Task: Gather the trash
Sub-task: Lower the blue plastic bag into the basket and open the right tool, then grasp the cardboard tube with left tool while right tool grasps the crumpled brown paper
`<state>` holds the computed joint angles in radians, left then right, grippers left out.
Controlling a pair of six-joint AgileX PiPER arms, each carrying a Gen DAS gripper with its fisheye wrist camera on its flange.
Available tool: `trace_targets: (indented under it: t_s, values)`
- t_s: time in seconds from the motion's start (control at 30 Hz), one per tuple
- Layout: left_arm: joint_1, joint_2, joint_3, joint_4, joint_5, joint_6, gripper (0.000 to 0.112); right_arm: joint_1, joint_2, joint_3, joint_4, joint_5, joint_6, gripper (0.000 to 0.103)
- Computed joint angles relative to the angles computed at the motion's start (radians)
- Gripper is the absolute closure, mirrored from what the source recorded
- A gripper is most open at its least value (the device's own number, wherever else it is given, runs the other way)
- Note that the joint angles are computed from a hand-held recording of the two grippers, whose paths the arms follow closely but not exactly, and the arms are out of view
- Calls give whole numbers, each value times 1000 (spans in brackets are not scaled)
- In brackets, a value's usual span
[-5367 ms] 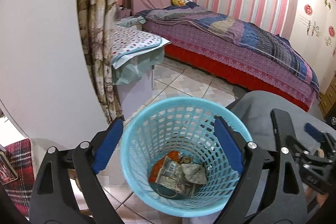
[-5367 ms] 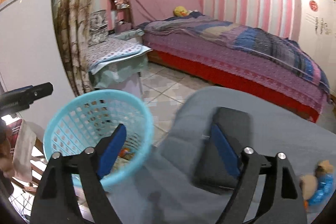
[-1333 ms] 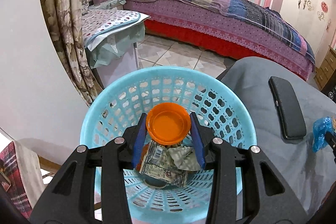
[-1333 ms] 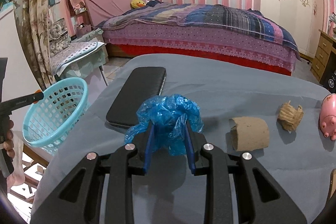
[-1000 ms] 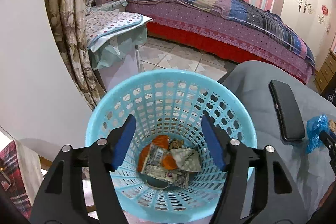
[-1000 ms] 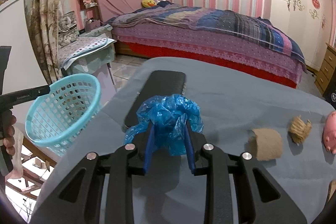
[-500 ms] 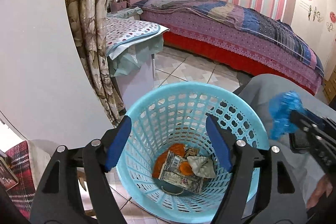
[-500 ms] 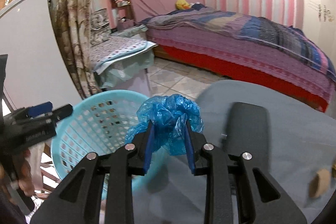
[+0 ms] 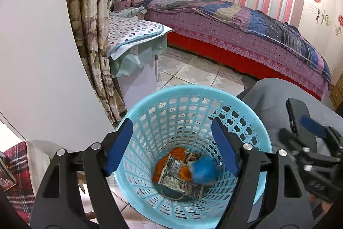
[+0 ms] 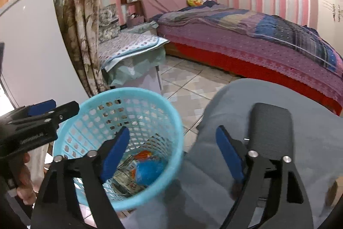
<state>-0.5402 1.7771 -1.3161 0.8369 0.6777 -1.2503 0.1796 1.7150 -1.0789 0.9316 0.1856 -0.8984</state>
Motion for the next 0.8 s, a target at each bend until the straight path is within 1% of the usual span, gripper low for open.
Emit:
trace_targets:
  t_s: [0.07,0.1,0.13,0.17,0.2,0.27,0.3,0.33,0.37,0.47,0.5,0.6,0.7,0.77,0.8]
  values:
    - [-14,7,-17,1,10,0,38,-30,-29,27,38,0,-53,21]
    - [-18,9,-21,3,12,1,37,-60,-68,66,48,-13,-84,21]
    - [-29,17,-33,6,23,0,34,-80,-86,81,38,-16,-87,21]
    - [-43,26,-47,11,35,-4,33,-102,-106,98,29,-20,-92,19]
    - [-51,32,-57,10,40,-1,32,-133,-133,122,41,-22,-119,15]
    - [-73,53,-90,-10,41,13,32,-218,-191,175,131,-17,-242,12]
    - [-91,70,-117,-23,46,25,31,-287,-228,205,164,1,-299,12]
    - [-107,84,-139,-27,57,30,31,-330,-244,214,165,19,-316,12]
    - [-132,108,-177,-28,77,40,29,-377,-260,223,162,36,-331,12]
    - [-203,175,-284,-34,121,69,27,-581,-301,250,199,106,-451,12]
    - [-221,197,-320,-44,130,82,26,-612,-301,252,215,120,-479,12]
    - [-284,276,-447,-97,151,132,24,-797,-281,251,289,167,-611,12]
    - [-354,384,-622,-142,212,213,24,-896,-249,237,320,171,-681,12]
    - [-404,490,-795,-173,283,277,22,-960,-223,220,353,165,-745,12]
    - [-413,521,-849,-187,301,297,22,-986,-212,213,375,166,-776,12]
